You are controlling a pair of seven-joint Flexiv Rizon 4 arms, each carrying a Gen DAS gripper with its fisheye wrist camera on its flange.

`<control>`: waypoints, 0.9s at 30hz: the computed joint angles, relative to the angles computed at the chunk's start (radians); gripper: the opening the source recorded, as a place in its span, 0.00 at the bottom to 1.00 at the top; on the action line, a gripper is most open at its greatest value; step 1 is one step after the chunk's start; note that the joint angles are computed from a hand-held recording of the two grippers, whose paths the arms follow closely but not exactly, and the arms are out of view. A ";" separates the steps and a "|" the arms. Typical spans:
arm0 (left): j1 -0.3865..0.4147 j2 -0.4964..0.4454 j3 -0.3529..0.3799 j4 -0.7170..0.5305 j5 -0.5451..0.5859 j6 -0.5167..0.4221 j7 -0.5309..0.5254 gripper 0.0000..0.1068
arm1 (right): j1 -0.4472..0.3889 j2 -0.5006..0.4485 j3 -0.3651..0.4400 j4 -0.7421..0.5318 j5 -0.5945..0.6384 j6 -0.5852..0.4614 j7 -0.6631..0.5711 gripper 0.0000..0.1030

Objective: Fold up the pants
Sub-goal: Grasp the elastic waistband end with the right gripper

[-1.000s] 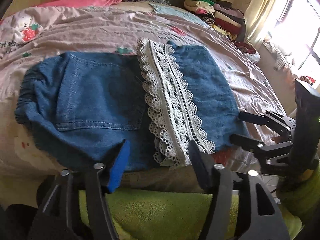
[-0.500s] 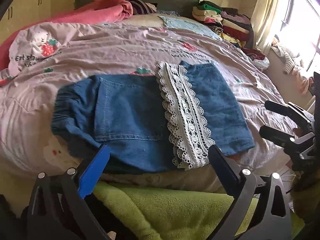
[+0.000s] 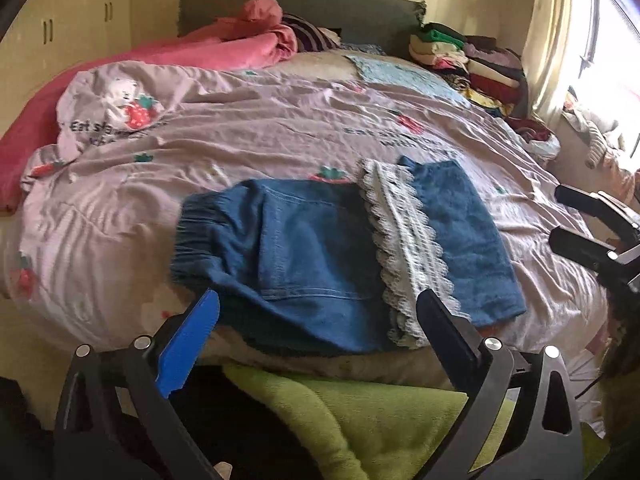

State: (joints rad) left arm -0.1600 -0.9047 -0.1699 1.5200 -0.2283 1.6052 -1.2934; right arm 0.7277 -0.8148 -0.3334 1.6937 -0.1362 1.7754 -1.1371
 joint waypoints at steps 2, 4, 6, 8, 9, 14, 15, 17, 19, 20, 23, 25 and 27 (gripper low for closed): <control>-0.006 0.004 0.017 0.003 -0.002 0.008 -0.011 0.92 | -0.006 -0.004 0.007 -0.024 -0.012 -0.012 -0.003 0.90; -0.009 0.006 0.035 0.006 -0.005 0.015 -0.023 0.92 | -0.012 -0.010 0.015 -0.049 -0.028 -0.019 -0.009 0.90; -0.008 0.006 0.047 0.005 -0.007 0.015 -0.033 0.92 | -0.009 -0.017 0.010 -0.071 -0.039 -0.031 -0.008 0.90; 0.000 0.007 0.044 0.009 -0.008 0.015 -0.038 0.92 | -0.022 -0.024 0.026 -0.097 -0.055 -0.043 -0.006 0.91; 0.007 0.007 0.042 0.011 -0.010 0.015 -0.042 0.92 | -0.037 -0.028 0.045 -0.115 -0.068 -0.052 -0.008 0.91; 0.050 0.002 0.006 0.024 -0.014 0.021 -0.046 0.92 | -0.088 -0.059 0.114 -0.202 -0.127 -0.094 -0.010 0.91; 0.061 0.000 -0.003 0.026 -0.016 0.021 -0.046 0.92 | -0.101 -0.065 0.132 -0.219 -0.139 -0.102 -0.011 0.91; 0.073 -0.007 -0.009 0.023 -0.023 0.017 -0.051 0.92 | -0.141 -0.083 0.189 -0.264 -0.170 -0.129 -0.025 0.91; 0.066 -0.017 0.011 0.010 -0.034 -0.004 -0.064 0.92 | -0.178 -0.111 0.249 -0.323 -0.202 -0.170 -0.045 0.91; 0.069 -0.024 0.013 0.004 -0.037 -0.014 -0.067 0.92 | -0.190 -0.125 0.270 -0.350 -0.215 -0.186 -0.056 0.91; 0.086 -0.044 -0.001 -0.012 -0.047 -0.042 -0.069 0.92 | -0.234 -0.176 0.357 -0.447 -0.244 -0.253 -0.103 0.91; 0.078 -0.055 0.014 -0.027 -0.051 -0.058 -0.077 0.92 | -0.268 -0.219 0.435 -0.525 -0.249 -0.314 -0.158 0.91; 0.081 -0.066 0.011 -0.039 -0.054 -0.075 -0.077 0.92 | -0.293 -0.270 0.515 -0.620 -0.241 -0.393 -0.236 0.91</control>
